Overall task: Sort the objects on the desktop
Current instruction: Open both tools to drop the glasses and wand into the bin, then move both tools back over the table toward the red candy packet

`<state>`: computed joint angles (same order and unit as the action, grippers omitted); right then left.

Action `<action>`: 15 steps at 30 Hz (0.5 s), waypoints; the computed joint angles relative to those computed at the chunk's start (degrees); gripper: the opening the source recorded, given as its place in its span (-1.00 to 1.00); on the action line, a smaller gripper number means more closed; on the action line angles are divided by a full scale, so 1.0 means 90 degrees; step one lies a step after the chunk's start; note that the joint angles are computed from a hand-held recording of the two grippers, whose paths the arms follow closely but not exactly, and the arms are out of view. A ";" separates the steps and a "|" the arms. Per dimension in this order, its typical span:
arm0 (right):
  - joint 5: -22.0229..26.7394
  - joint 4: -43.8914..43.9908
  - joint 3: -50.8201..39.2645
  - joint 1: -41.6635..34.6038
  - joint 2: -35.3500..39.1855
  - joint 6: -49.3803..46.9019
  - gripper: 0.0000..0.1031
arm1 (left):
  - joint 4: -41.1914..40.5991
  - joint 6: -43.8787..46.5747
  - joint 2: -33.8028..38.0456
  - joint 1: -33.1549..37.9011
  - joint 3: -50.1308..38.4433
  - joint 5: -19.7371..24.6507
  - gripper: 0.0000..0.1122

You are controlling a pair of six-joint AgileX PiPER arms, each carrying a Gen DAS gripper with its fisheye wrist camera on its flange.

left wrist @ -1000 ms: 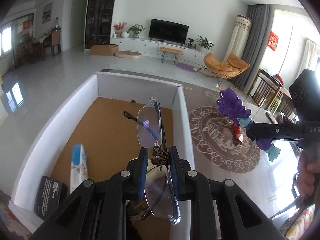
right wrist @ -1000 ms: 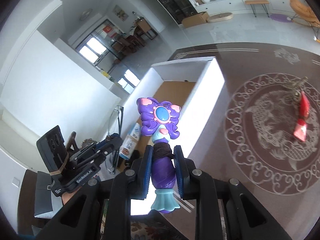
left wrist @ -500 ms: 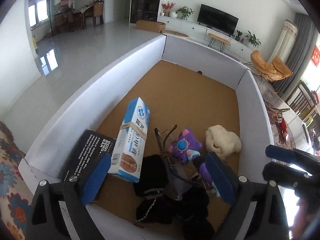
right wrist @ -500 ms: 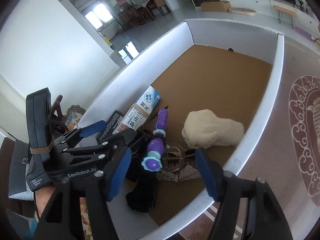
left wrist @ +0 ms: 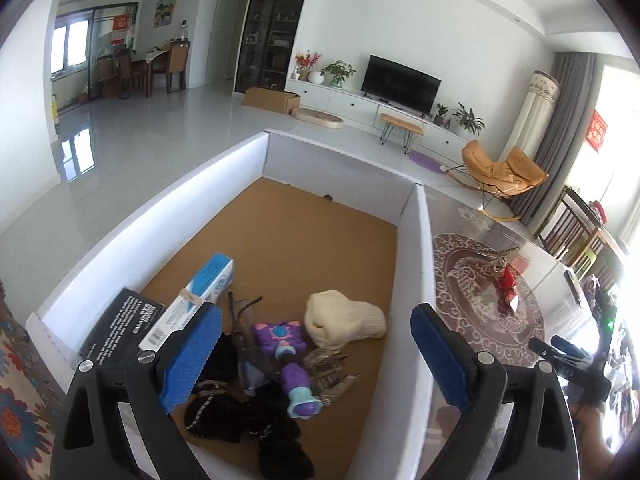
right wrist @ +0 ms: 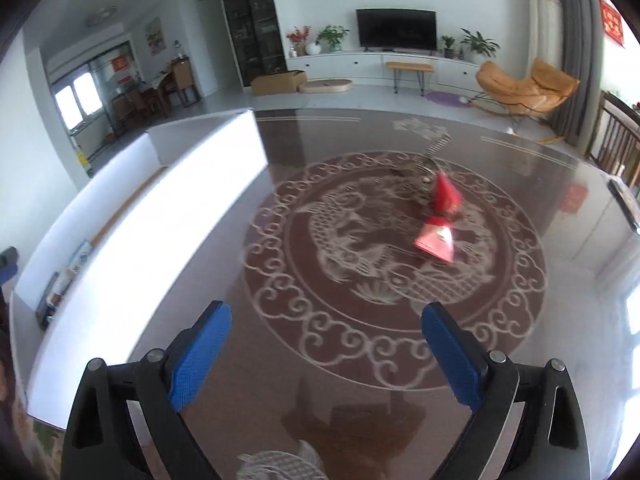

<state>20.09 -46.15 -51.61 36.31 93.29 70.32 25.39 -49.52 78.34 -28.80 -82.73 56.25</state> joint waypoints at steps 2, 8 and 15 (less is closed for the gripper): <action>0.0221 -0.0673 0.0664 -0.0519 -0.0197 0.0483 0.87 | 0.0157 -0.0057 0.0291 -0.0549 -0.0471 0.0152 0.72; 0.0025 -0.2486 0.1972 -0.2121 -0.0352 0.1733 0.87 | -0.0036 0.0425 0.1692 -0.1796 -0.2383 0.0505 0.72; -0.1071 -0.3465 0.2321 -0.3292 -0.0460 0.2388 1.00 | -0.0609 0.1275 0.3817 -0.2370 -0.4524 0.1206 0.72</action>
<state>10.45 -77.34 -30.72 6.68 89.15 91.81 19.91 -38.05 112.69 -50.14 -123.45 67.11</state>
